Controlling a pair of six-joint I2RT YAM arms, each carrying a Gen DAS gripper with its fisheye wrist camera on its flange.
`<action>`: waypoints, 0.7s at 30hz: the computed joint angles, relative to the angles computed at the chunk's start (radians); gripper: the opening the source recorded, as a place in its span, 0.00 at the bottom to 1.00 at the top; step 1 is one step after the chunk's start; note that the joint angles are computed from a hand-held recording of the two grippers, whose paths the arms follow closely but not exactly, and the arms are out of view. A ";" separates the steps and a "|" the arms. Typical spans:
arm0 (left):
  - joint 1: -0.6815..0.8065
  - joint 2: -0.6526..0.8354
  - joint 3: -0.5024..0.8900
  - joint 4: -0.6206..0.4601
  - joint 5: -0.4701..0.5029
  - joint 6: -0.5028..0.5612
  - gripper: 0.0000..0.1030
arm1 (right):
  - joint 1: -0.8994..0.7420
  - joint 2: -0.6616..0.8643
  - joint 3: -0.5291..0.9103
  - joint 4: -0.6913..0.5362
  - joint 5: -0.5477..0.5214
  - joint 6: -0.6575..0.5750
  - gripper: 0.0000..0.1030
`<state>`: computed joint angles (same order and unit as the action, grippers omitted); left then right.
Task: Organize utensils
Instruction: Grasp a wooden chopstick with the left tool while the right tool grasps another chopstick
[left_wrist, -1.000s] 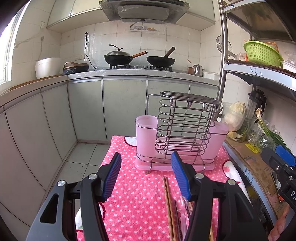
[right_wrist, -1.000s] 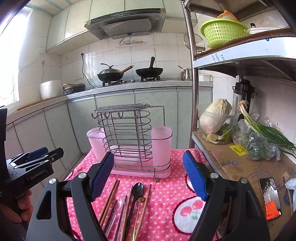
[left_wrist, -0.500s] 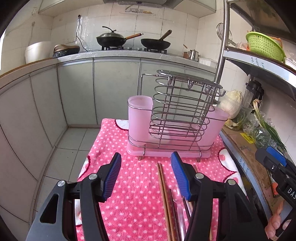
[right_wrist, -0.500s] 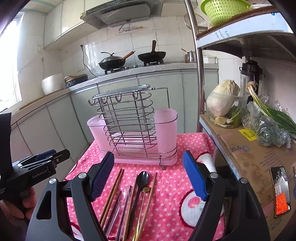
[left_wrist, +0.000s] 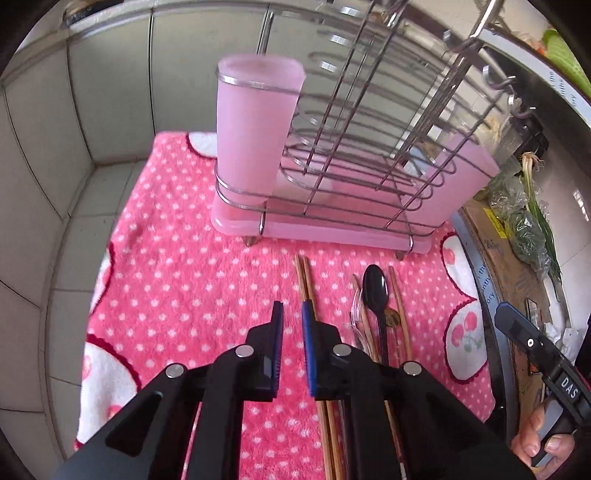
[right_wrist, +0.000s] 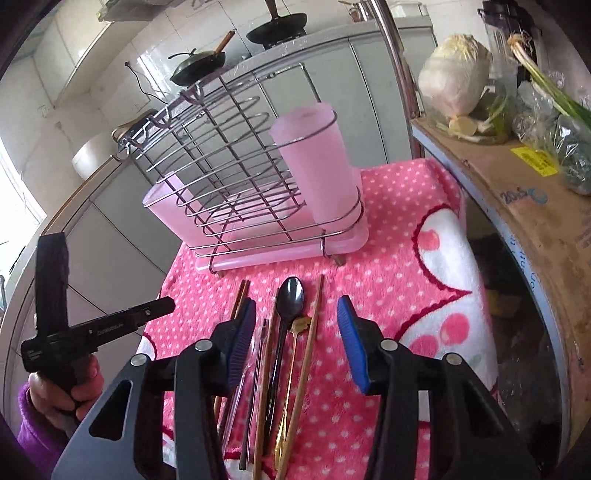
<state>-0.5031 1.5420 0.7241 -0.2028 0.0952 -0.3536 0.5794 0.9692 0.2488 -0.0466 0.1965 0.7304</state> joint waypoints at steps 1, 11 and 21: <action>0.012 0.057 0.034 -0.013 0.027 -0.003 0.09 | -0.013 0.023 -0.001 0.018 -0.014 -0.004 0.45; -0.003 0.369 0.268 -0.102 0.074 -0.006 0.09 | -0.168 0.196 0.007 0.147 -0.174 -0.083 0.45; -0.058 0.510 0.412 -0.167 0.026 -0.015 0.12 | -0.212 0.294 0.045 0.172 -0.219 -0.120 0.45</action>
<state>-0.5612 2.0524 1.1358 -0.3693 0.1213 -0.3685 0.3678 1.2636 0.2933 0.1258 -0.0230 0.6099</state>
